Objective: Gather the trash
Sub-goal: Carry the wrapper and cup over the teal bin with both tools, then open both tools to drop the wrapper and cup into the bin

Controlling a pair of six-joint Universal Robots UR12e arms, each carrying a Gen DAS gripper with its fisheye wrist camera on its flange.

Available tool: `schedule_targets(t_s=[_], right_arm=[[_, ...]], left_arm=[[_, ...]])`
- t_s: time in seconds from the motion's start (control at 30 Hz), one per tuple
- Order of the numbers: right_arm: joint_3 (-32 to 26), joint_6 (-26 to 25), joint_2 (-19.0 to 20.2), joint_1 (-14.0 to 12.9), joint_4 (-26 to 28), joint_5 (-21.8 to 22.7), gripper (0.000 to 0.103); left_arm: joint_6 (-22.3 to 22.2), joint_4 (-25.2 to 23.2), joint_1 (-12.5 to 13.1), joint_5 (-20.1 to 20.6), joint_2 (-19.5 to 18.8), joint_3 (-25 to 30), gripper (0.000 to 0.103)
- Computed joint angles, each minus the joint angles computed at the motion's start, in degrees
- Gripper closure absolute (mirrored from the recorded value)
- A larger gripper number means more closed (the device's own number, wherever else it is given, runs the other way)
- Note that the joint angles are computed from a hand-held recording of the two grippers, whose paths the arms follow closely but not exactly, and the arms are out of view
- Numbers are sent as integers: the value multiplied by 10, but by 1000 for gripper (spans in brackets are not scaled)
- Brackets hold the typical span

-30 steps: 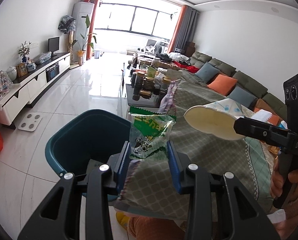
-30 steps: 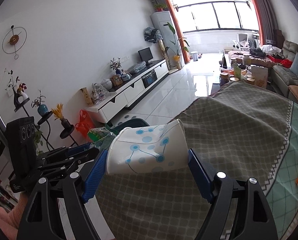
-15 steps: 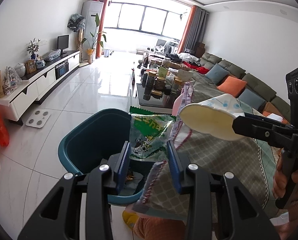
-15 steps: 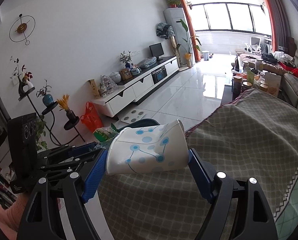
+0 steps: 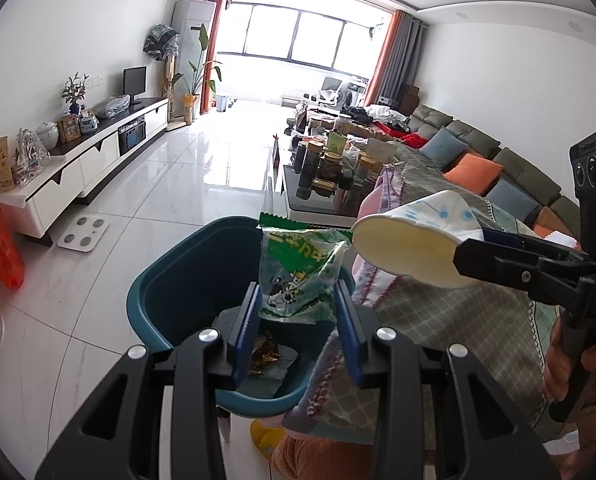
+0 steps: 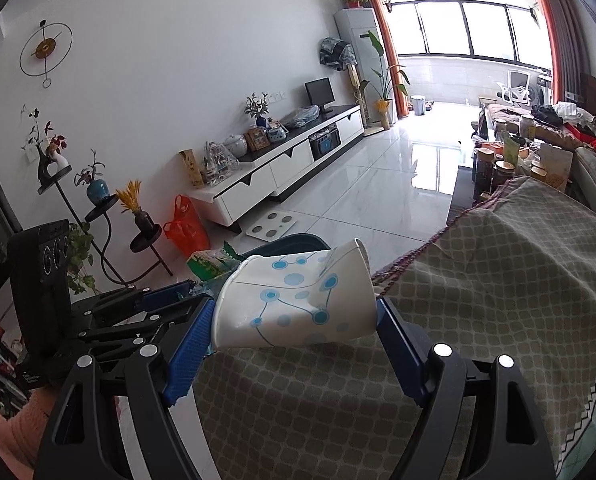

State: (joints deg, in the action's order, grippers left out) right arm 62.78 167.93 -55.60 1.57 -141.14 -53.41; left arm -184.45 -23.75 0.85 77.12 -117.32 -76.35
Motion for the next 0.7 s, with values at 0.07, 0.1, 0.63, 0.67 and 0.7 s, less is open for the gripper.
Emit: schedule_targets(t_s=[0.07, 0.1, 0.63, 0.67, 0.7], right_arm=[[-5, -3, 3, 2, 7, -1, 23], [-7, -5, 4, 3, 10, -3, 23], [-64, -24, 37, 20, 85, -26, 23], [-70, -26, 40, 22, 90, -29, 23], [-77, -27, 44, 23, 97, -30, 23]], left_arm=[[-1, -4, 1, 0, -2, 2, 66], [-2, -7, 1, 2, -3, 4, 66], [-34, -70, 7, 11, -26, 33, 65], [-37, -72, 8, 10, -28, 35, 65], [-39, -76, 9, 8, -30, 36, 65]])
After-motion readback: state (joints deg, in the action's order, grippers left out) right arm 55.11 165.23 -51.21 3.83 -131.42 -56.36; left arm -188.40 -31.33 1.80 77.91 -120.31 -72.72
